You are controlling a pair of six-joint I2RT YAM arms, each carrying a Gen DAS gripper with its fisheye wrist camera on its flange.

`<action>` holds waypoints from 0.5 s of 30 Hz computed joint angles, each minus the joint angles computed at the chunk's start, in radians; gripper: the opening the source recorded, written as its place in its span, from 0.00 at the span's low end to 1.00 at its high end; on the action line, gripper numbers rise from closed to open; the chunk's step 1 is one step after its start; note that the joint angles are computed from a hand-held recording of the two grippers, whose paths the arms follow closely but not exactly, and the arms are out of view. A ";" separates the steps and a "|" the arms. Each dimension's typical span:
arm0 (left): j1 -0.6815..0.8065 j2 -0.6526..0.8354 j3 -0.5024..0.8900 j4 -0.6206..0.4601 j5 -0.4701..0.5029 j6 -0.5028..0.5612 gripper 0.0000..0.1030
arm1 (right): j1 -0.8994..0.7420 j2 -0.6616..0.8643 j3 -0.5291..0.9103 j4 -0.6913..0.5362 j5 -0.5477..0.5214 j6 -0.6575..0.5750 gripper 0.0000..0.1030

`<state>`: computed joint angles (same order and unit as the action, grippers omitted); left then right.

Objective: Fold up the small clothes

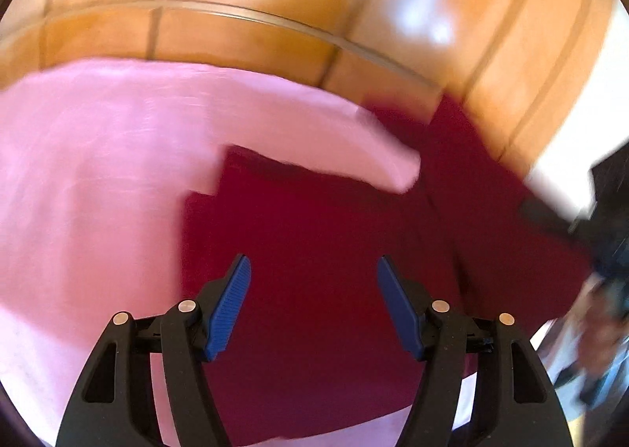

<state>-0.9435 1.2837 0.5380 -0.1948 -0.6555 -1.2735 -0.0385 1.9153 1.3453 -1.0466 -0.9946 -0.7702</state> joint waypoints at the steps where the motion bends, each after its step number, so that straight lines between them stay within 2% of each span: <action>1: 0.005 -0.074 -0.046 -0.007 -0.001 -0.022 0.64 | 0.054 -0.017 -0.043 0.070 0.011 0.060 0.15; 4: 0.005 -0.316 -0.184 -0.034 -0.012 -0.093 0.64 | 0.176 -0.026 -0.124 0.198 0.039 0.161 0.11; 5: -0.001 -0.363 -0.204 -0.060 -0.020 -0.119 0.64 | 0.228 -0.026 -0.152 0.246 0.047 0.193 0.03; 6: -0.006 -0.405 -0.223 -0.077 -0.023 -0.136 0.64 | 0.258 -0.014 -0.159 0.242 0.045 0.188 0.03; 8: -0.010 -0.471 -0.262 -0.071 -0.012 -0.154 0.64 | 0.333 -0.068 -0.259 0.401 0.136 0.257 0.03; 9: -0.007 -0.476 -0.272 -0.055 0.005 -0.154 0.64 | 0.341 -0.074 -0.273 0.418 0.147 0.259 0.03; 12: 0.022 -0.470 -0.291 0.019 0.062 -0.111 0.64 | 0.311 -0.058 -0.262 0.323 0.089 0.125 0.06; 13: 0.047 -0.440 -0.290 0.072 0.105 -0.083 0.64 | 0.270 -0.057 -0.256 0.262 0.077 0.039 0.08; 14: 0.069 -0.417 -0.291 0.113 0.137 -0.058 0.64 | 0.245 -0.070 -0.259 0.226 0.059 -0.008 0.21; 15: 0.099 -0.376 -0.288 0.175 0.183 -0.027 0.64 | 0.207 -0.073 -0.254 0.171 0.035 -0.078 0.46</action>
<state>-0.8446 0.9076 0.2504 -0.0196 -0.4722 -1.3007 0.1682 1.8426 1.0918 -0.8761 -0.9595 -0.8483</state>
